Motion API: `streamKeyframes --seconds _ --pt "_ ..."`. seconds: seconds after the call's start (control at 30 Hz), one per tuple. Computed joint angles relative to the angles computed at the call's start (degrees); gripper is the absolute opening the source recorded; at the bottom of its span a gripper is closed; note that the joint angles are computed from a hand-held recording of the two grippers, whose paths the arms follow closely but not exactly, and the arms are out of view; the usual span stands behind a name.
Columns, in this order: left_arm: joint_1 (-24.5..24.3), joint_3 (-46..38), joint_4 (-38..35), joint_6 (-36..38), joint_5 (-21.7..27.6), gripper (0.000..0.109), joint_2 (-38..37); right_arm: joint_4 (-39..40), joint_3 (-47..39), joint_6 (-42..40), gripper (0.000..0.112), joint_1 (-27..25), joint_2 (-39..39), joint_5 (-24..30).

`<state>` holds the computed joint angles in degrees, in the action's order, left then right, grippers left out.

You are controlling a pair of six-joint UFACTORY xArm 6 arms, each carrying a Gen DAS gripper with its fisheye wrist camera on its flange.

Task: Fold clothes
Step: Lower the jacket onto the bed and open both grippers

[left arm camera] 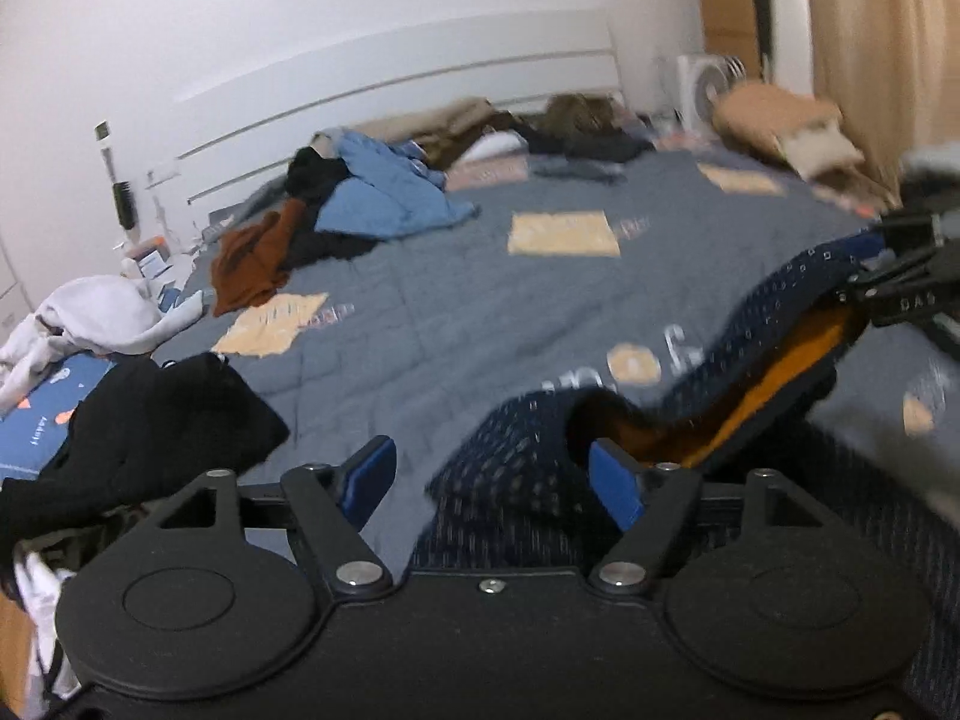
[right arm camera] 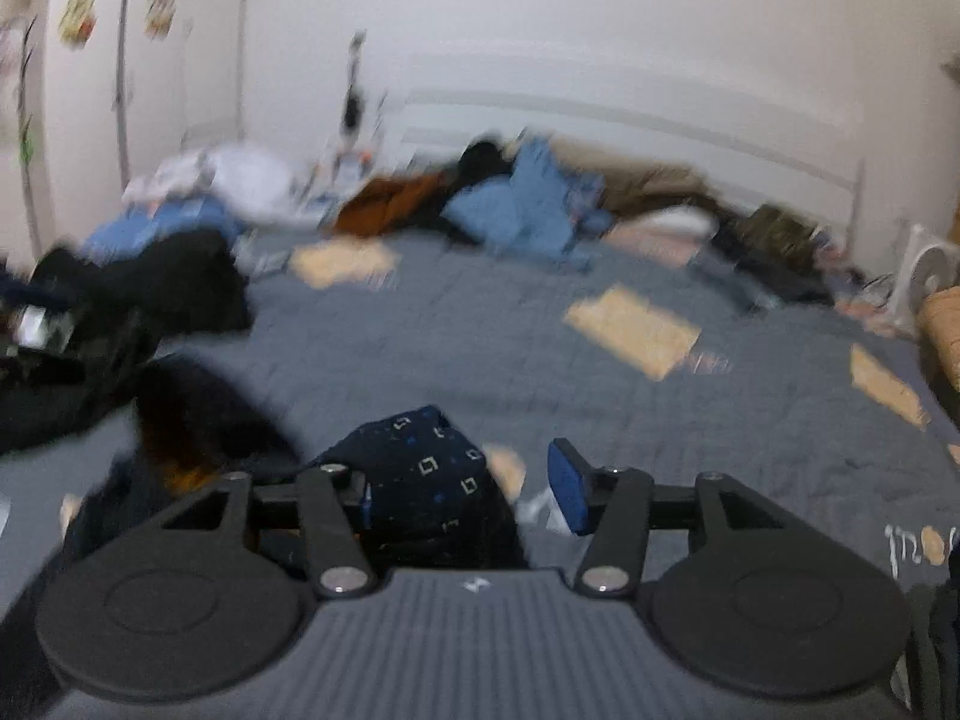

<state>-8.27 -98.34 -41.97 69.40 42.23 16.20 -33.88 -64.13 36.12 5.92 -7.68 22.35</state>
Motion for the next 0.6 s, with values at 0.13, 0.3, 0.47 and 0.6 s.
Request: streamKeyframes --seconds 0.13,0.3,0.47,0.6 --pt "1.4 7.8 -0.9 2.4 0.1 0.07 -5.0 6.4 5.1 -7.9 0.053 2.6 -5.3 4.9" --pt "3.7 17.4 -2.1 1.4 -0.2 0.07 -10.2 4.0 13.4 -2.9 0.054 4.6 -14.2 6.0" --pt "5.6 26.8 -1.4 -0.6 -2.0 0.07 -14.8 -0.6 23.1 9.9 0.058 5.1 -24.4 2.8" --pt "6.7 32.3 0.1 -3.6 -4.1 0.07 -17.6 -7.9 30.2 23.1 0.06 7.0 -31.4 2.1"
